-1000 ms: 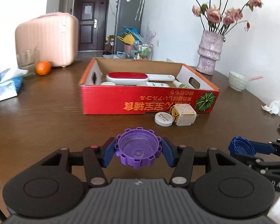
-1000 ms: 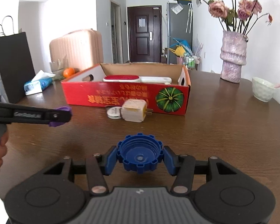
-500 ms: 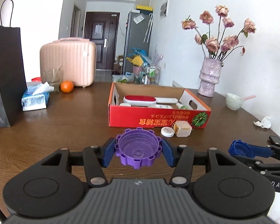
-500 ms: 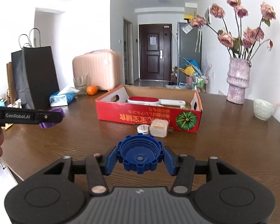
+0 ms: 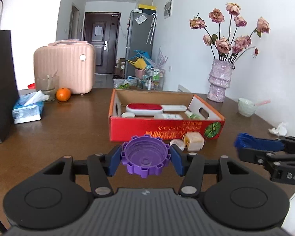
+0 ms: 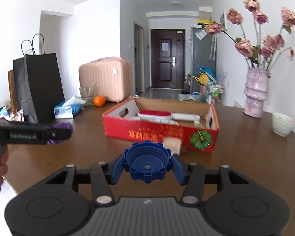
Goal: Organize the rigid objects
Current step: 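Drop the purple cap into the box with the left while the right drops the blue cap in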
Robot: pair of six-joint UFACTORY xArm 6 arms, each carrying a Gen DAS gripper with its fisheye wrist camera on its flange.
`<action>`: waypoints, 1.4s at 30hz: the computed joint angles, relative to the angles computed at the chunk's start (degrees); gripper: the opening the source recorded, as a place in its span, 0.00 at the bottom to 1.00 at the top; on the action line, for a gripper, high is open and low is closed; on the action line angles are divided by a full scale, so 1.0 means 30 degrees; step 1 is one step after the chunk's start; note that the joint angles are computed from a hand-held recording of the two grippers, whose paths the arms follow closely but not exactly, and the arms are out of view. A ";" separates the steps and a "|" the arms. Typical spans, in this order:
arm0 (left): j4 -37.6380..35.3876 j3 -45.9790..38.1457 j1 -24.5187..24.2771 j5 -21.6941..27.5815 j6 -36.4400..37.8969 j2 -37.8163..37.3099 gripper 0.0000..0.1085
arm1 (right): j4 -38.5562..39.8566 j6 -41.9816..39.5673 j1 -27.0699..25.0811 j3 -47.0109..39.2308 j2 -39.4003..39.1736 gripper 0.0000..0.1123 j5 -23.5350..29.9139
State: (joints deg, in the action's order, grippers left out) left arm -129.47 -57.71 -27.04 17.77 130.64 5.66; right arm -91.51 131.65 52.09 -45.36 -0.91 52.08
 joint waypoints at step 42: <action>1.2933 -1.3915 -0.0286 -0.2040 -1.1369 1.1290 0.74 | -0.0703 -0.4664 -1.1560 -1.0382 0.7697 0.50 -1.1250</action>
